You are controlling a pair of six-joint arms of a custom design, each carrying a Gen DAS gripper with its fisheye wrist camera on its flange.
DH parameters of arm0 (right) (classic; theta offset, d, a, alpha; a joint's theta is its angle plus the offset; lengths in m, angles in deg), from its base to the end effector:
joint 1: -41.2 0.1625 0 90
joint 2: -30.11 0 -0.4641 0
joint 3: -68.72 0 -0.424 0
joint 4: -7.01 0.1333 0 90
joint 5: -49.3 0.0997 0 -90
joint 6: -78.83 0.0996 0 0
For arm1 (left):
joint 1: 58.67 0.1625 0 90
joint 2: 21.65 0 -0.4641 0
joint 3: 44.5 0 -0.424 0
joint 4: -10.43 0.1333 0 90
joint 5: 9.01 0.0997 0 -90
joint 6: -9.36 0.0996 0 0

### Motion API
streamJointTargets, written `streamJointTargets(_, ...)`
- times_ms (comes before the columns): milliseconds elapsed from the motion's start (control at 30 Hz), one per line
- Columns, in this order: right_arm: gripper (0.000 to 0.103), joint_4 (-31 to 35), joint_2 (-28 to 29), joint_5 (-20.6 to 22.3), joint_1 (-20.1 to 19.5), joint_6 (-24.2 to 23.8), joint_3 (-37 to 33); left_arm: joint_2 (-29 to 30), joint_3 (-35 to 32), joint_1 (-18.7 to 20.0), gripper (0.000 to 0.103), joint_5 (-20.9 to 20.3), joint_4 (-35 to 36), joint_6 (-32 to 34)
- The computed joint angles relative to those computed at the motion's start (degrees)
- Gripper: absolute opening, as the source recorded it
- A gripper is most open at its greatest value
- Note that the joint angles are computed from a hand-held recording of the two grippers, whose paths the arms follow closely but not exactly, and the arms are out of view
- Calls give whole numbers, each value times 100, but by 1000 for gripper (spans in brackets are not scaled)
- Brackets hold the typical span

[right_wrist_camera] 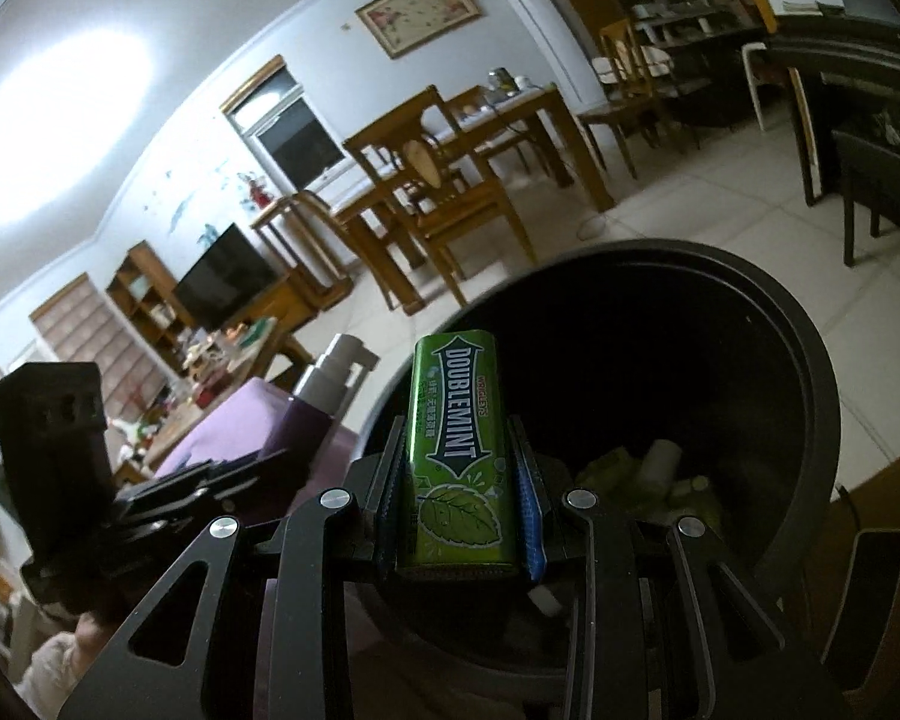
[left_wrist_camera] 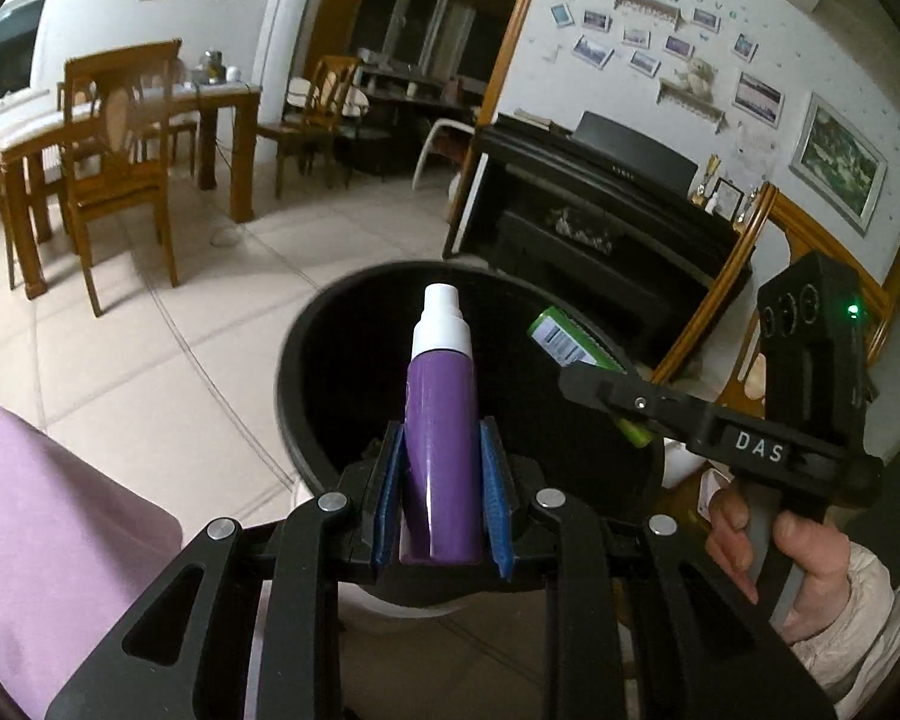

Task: Collect trash
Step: 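Carry the can and bottle over the black bin and open both tools, then move both tools back over the table toward the blue tube and clear cup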

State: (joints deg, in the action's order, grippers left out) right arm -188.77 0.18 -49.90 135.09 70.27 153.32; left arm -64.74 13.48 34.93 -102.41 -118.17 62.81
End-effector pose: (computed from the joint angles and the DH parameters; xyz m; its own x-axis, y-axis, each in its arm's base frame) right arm 0.1705 -0.7767 0.0640 -0.9759 -0.0367 0.2151 -0.1900 0.6279 -0.7547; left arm 0.1824 -0.8702 0.3197 -0.6404 0.7109 -0.2907 0.7673 0.5754 -0.2831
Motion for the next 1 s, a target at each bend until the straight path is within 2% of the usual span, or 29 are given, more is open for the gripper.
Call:
streamJointTargets(267, 31, 133, 90, -79, -26, 136, -149, 75, 23, -62, 25, 214, 26, 2)
streamJointTargets(367, 32, 300, 224, -198, 77, 231, -425, 97, 9, -89, 27, 295, 16, -50)
streamJointTargets(400, 35, 295, 223, -185, 68, 241, -420, 96, 1, -91, 34, 305, 23, -68)
streamJointTargets(433, 48, 281, 239, -208, 93, 267, -451, 82, 20, -89, 42, 310, -35, -69)
streamJointTargets(467, 58, 182, 252, -248, 108, 281, -441, 48, 88, -92, 61, 308, -168, -75)
streamJointTargets(500, 59, 111, 255, -283, 130, 280, -425, -1, 169, -81, 76, 243, -339, -68)
streamJointTargets(533, 59, 81, 268, -319, 149, 243, -434, -56, 239, -66, 78, 159, -487, -52)
streamJointTargets(800, 59, 226, 469, -319, 314, 124, -670, -255, 179, 63, 78, 50, -735, 37)
streamJointTargets(933, 59, 658, 754, -200, 496, 6, -1126, -259, -99, 213, 78, 200, -913, -40)
streamJointTargets(1000, 66, 964, 949, -126, 606, -55, -1446, -236, -305, 312, 78, 301, -985, -97)
